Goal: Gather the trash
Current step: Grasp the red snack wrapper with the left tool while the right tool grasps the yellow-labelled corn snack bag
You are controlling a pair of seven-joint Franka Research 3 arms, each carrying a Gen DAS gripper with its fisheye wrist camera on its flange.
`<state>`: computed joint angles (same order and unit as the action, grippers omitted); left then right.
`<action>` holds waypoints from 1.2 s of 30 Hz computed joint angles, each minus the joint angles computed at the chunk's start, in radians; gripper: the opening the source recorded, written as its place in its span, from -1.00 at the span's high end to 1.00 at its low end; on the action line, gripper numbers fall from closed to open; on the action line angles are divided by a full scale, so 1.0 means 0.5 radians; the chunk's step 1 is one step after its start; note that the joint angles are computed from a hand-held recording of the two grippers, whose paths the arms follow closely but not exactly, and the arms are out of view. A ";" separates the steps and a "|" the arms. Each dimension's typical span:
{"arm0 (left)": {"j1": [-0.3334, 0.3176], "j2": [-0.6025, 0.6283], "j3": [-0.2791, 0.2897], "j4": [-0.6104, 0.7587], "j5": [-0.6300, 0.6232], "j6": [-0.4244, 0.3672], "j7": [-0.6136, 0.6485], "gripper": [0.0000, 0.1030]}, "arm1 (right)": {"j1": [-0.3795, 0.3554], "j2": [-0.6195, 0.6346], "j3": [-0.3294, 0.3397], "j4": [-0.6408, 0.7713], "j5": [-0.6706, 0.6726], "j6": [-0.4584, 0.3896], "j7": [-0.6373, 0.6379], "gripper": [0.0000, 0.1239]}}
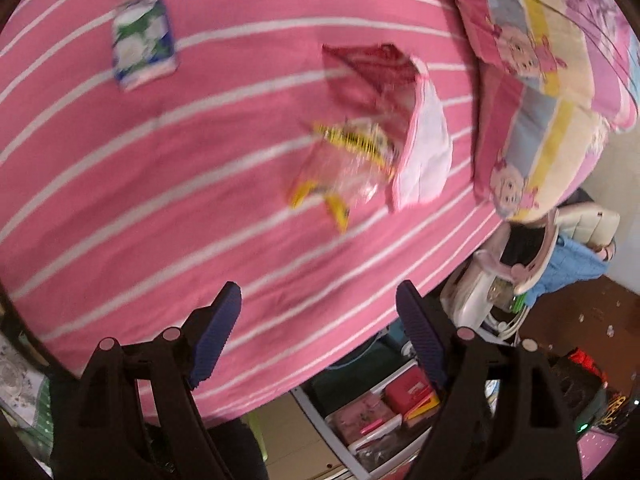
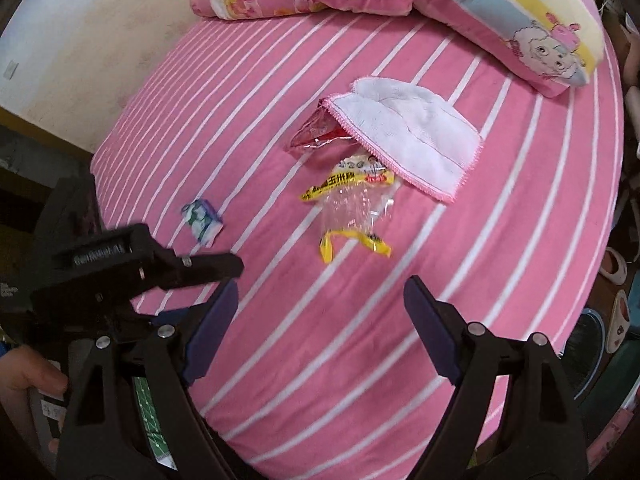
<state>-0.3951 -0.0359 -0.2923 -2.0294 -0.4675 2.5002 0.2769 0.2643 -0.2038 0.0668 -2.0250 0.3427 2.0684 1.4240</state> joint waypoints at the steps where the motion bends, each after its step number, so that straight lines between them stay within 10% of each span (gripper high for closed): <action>1: 0.013 0.030 0.016 0.012 -0.021 0.020 0.044 -0.50 | 0.000 0.039 0.003 0.018 -0.001 0.017 0.010 -0.36; 21: 0.453 0.764 -0.138 0.420 -0.421 0.330 0.767 -0.46 | 0.090 0.831 0.021 0.352 -0.119 0.343 0.162 -0.36; 25: 0.481 0.864 -0.172 0.496 -0.420 0.336 0.754 0.09 | 0.119 0.895 0.008 0.406 -0.232 0.318 0.237 -0.33; 29: 0.442 0.877 -0.123 0.562 -0.219 0.244 0.656 0.67 | 0.109 0.859 0.006 0.380 -0.237 0.339 0.240 0.14; 36: 0.433 0.560 -0.147 0.298 -0.260 0.325 0.568 0.69 | 0.073 0.623 0.026 0.241 -0.114 0.260 0.106 0.21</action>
